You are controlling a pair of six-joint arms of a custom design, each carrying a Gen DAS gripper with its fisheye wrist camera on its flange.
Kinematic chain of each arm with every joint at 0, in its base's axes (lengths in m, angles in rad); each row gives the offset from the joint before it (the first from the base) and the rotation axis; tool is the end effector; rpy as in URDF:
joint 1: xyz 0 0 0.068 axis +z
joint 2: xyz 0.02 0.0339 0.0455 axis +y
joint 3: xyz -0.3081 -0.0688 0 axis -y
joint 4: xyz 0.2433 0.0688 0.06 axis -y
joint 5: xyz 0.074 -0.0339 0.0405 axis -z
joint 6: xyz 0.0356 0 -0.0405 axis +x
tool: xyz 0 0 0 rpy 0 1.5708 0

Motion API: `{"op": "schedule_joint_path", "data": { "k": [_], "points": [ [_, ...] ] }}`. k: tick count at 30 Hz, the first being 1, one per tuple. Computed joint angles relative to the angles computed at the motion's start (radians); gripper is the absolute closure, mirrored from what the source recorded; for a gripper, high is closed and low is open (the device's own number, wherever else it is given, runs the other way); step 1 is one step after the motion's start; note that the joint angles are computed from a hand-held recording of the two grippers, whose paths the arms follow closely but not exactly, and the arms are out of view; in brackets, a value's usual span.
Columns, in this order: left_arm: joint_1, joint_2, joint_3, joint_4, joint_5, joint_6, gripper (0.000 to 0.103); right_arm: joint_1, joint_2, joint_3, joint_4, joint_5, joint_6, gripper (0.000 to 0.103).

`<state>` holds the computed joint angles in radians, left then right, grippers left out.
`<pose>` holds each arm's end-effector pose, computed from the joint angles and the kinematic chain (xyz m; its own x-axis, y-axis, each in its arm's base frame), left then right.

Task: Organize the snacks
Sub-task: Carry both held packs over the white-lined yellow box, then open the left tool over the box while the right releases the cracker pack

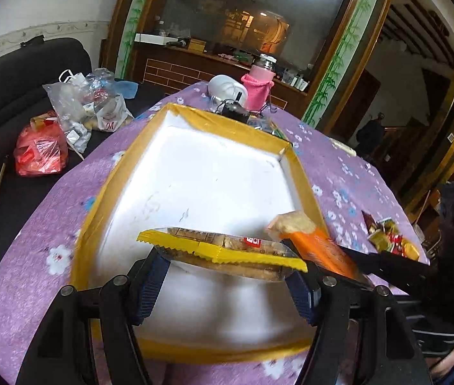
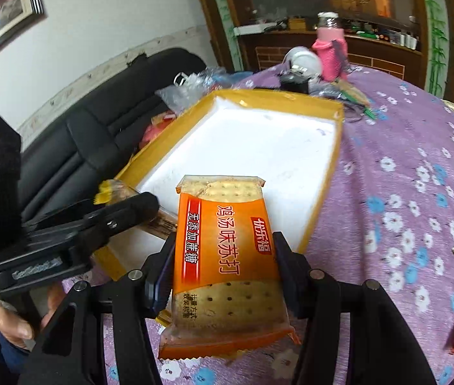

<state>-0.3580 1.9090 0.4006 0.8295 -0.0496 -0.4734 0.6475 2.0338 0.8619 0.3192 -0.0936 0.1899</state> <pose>0.2652 -0.0974 0.0963 -0.6665 -0.2368 -0.7069 0.0112 0.9449 -0.3271 0.3006 0.2315 0.1058 -0.7125 -0.3032 -0.6328 -0.5245 0.8291 0.1933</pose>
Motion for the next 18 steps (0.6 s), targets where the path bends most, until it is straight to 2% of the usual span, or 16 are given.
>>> {"op": "schedule_joint_path", "data": {
  "k": [7,12,14,16,18],
  "points": [
    [-0.041,-0.032,-0.050,-0.030,-0.100,0.079,0.030,0.051,0.038,0.013,-0.009,0.083,-0.061,0.048],
    [-0.070,-0.002,-0.018,-0.112,-0.158,0.103,0.030,0.079,0.064,0.045,-0.032,0.162,-0.105,0.048],
    [-0.047,0.026,-0.003,-0.118,-0.137,0.092,0.030,0.078,0.077,0.065,-0.041,0.170,-0.116,0.048],
    [-0.047,0.043,0.023,-0.140,-0.182,0.090,0.031,0.075,0.096,0.097,-0.059,0.176,-0.127,0.048],
    [-0.032,0.063,0.063,-0.185,-0.177,0.082,0.031,0.076,0.117,0.127,-0.072,0.200,-0.143,0.048]
  ]
}}
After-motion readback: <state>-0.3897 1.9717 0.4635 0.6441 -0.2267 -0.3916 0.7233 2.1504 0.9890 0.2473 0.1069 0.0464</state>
